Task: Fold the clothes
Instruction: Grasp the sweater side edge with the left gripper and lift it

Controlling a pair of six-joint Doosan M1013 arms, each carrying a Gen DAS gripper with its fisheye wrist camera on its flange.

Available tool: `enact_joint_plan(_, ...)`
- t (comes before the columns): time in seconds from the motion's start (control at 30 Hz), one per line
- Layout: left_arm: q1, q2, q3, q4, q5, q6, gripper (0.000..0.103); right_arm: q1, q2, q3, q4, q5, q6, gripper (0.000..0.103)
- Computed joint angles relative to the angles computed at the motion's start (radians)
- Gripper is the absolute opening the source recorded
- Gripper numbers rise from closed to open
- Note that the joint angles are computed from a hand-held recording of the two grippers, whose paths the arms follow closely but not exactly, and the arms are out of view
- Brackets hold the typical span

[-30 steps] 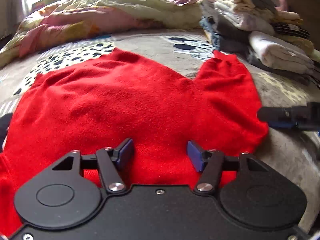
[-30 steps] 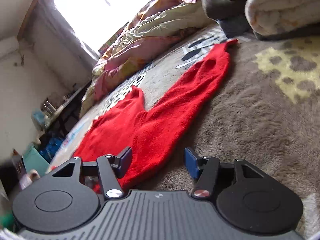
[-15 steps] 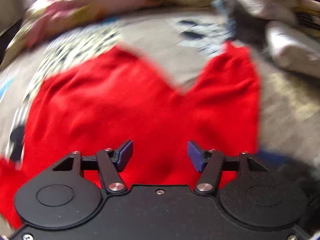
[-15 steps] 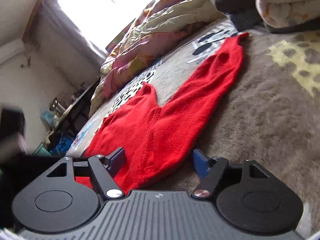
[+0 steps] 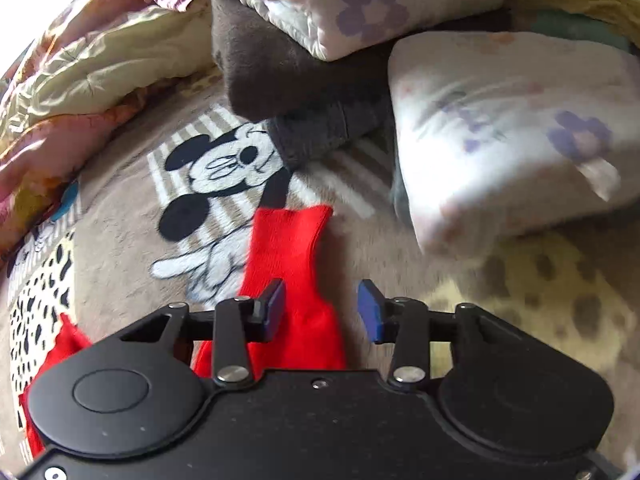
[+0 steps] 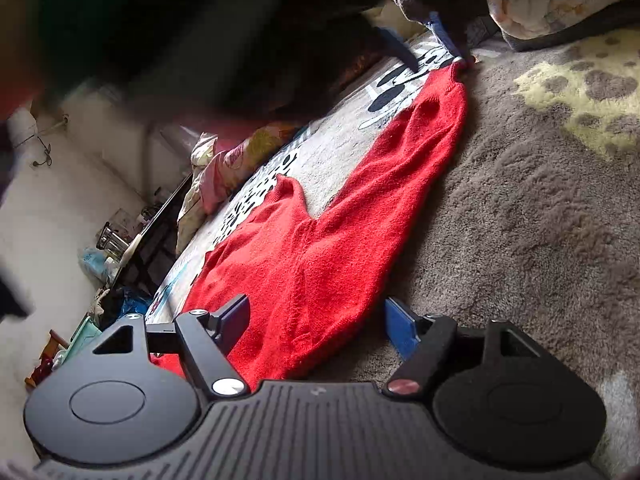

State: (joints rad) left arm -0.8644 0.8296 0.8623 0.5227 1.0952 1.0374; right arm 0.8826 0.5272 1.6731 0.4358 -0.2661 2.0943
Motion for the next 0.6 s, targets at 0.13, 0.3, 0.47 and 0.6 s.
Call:
enact_joint_plan(0.13,0.013,0.058,-0.081,0.000,0.064,0.000,0.028,-0.002,0.000,-0.003,-0.009,0.004,0.008,0.073)
enact_joint_plan(0.3,0.029,0.002,0.011,0.019,-0.022,-0.063,0.004,0.005,0.003,-0.012,0.082,0.011,-0.117,0.074)
enact_joint_plan(0.47,0.054,-0.171,0.242,0.107,-0.214,-0.228,0.004,0.024,0.000,-0.020,0.302,0.011,-0.386,0.075)
enact_joint_plan(0.6,0.077,-0.295,0.392,0.198,-0.323,-0.414,0.004,0.066,-0.003,-0.021,0.581,-0.038,-0.724,0.076)
